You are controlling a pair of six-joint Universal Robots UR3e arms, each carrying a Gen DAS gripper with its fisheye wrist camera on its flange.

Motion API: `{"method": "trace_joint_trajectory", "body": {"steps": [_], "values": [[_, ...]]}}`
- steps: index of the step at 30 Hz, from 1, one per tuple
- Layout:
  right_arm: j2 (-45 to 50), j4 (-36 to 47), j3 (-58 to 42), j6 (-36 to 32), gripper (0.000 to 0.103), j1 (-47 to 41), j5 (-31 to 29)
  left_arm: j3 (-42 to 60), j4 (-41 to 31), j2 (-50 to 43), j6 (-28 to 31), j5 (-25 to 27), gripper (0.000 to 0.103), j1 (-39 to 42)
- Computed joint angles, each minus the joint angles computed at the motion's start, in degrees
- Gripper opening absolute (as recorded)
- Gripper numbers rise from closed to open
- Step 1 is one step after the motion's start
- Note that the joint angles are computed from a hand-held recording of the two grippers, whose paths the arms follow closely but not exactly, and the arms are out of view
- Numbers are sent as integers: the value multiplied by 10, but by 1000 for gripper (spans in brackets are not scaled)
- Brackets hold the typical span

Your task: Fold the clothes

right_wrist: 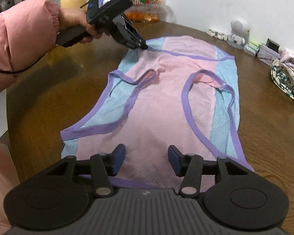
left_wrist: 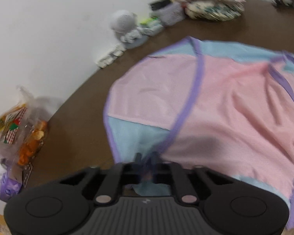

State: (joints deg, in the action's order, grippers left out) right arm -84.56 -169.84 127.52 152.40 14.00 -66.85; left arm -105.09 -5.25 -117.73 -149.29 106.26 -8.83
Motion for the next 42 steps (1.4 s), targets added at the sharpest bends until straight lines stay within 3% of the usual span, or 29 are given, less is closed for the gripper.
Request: {"method": "trace_joint_trajectory", "body": {"steps": [5, 10, 16, 20, 24, 27, 30, 32, 34, 36, 38, 41, 42], "values": [[-27, 52, 3, -56, 30, -18, 13, -6, -27, 5, 29, 77, 0, -58], [-109, 200, 7, -140, 28, -109, 25, -54, -67, 47, 38, 140, 0, -129], [-174, 331, 4, -253, 29, -268, 22, -51, -129, 53, -42, 216, 0, -292], [-153, 320, -17, -294, 29, -330, 0, 15, -216, 25, -140, 261, 0, -400], [-109, 279, -41, -302, 29, -363, -4, 75, -289, 3, -223, 274, 0, -468], [-99, 260, -38, -317, 29, -393, 16, 114, -324, -9, -253, 267, 0, -491], [-136, 268, 2, -341, 30, -439, 62, 120, -347, 13, -287, 259, 15, -491], [-193, 321, 36, -380, 30, -488, 116, 109, -345, 37, -311, 261, 24, -484], [-253, 400, 60, -432, 33, -541, 168, 95, -328, 58, -327, 272, 41, -474], [-285, 460, 63, -461, 36, -565, 205, 84, -287, 64, -324, 283, 65, -466], [-319, 530, 57, -481, 38, -581, 238, 81, -258, 61, -320, 282, 70, -456], [-278, 519, 21, -405, 47, -525, 282, 81, -240, 51, -326, 267, 70, -442], [-234, 458, 7, -338, 47, -483, 274, 77, -228, 47, -328, 261, 70, -437]]}}
